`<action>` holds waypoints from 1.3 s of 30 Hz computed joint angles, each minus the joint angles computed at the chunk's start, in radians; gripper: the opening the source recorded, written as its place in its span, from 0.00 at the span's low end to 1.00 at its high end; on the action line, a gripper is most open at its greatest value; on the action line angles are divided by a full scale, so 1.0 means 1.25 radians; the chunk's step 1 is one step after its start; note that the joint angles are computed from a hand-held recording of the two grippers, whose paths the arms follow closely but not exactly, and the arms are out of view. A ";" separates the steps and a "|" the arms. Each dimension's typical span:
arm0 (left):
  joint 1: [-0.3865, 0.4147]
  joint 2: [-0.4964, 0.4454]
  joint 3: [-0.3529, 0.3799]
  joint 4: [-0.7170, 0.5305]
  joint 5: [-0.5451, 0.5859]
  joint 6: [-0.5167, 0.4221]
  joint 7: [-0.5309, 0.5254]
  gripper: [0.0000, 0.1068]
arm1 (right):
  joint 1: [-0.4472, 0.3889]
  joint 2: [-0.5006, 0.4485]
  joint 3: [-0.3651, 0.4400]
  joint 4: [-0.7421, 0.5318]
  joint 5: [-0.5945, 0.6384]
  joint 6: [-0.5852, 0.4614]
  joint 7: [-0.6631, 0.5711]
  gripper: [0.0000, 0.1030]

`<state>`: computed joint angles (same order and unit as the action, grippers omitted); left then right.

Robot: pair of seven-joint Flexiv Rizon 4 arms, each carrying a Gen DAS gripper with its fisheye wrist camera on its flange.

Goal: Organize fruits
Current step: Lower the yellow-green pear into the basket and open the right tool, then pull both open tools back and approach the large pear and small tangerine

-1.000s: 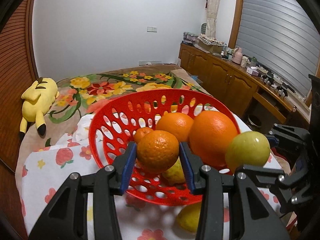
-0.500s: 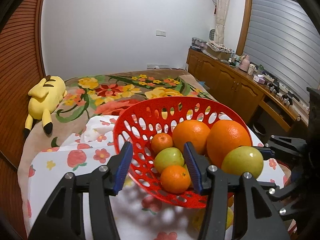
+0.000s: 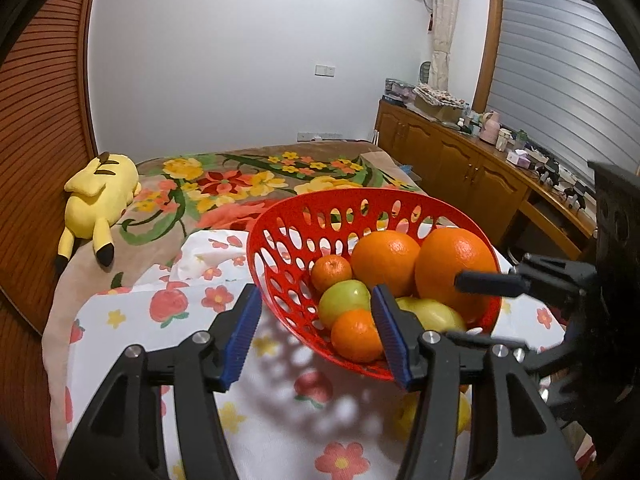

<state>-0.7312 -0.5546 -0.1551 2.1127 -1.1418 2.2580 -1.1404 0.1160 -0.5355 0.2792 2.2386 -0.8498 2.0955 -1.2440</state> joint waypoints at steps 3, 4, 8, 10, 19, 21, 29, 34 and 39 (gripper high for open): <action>-0.015 0.002 -0.004 0.000 -0.026 0.012 0.012 0.55 | 0.004 0.012 -0.006 0.009 0.020 0.011 -0.002 0.57; -0.019 0.002 -0.008 0.000 -0.034 0.017 0.018 0.56 | 0.005 0.017 -0.009 0.014 0.025 0.015 -0.005 0.57; -0.034 0.006 -0.025 0.006 -0.062 0.037 0.035 0.57 | 0.002 0.044 -0.018 0.050 0.048 0.043 -0.013 0.57; -0.037 0.008 -0.035 0.009 -0.068 0.046 0.037 0.57 | 0.003 0.062 -0.025 0.074 0.064 0.059 -0.020 0.57; -0.063 0.013 -0.068 0.028 -0.082 0.101 0.026 0.63 | 0.011 0.125 -0.050 0.168 0.127 0.118 -0.056 0.58; -0.072 0.010 -0.076 0.023 -0.099 0.106 0.039 0.63 | 0.017 0.137 -0.056 0.190 0.149 0.133 -0.071 0.58; -0.090 0.004 -0.104 0.016 -0.132 0.140 0.055 0.64 | 0.023 0.166 -0.066 0.250 0.199 0.168 -0.098 0.59; -0.094 -0.003 -0.114 0.008 -0.146 0.144 0.067 0.64 | 0.015 0.170 -0.069 0.269 0.197 0.184 -0.100 0.60; -0.091 -0.016 -0.119 -0.003 -0.147 0.136 0.072 0.64 | 0.008 0.162 -0.072 0.275 0.191 0.193 -0.097 0.60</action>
<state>-0.8448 -0.5746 -0.3033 2.1092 -1.3253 2.4281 -1.0498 0.1259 -0.3324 0.1896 2.5828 -0.6109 2.3365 -1.3651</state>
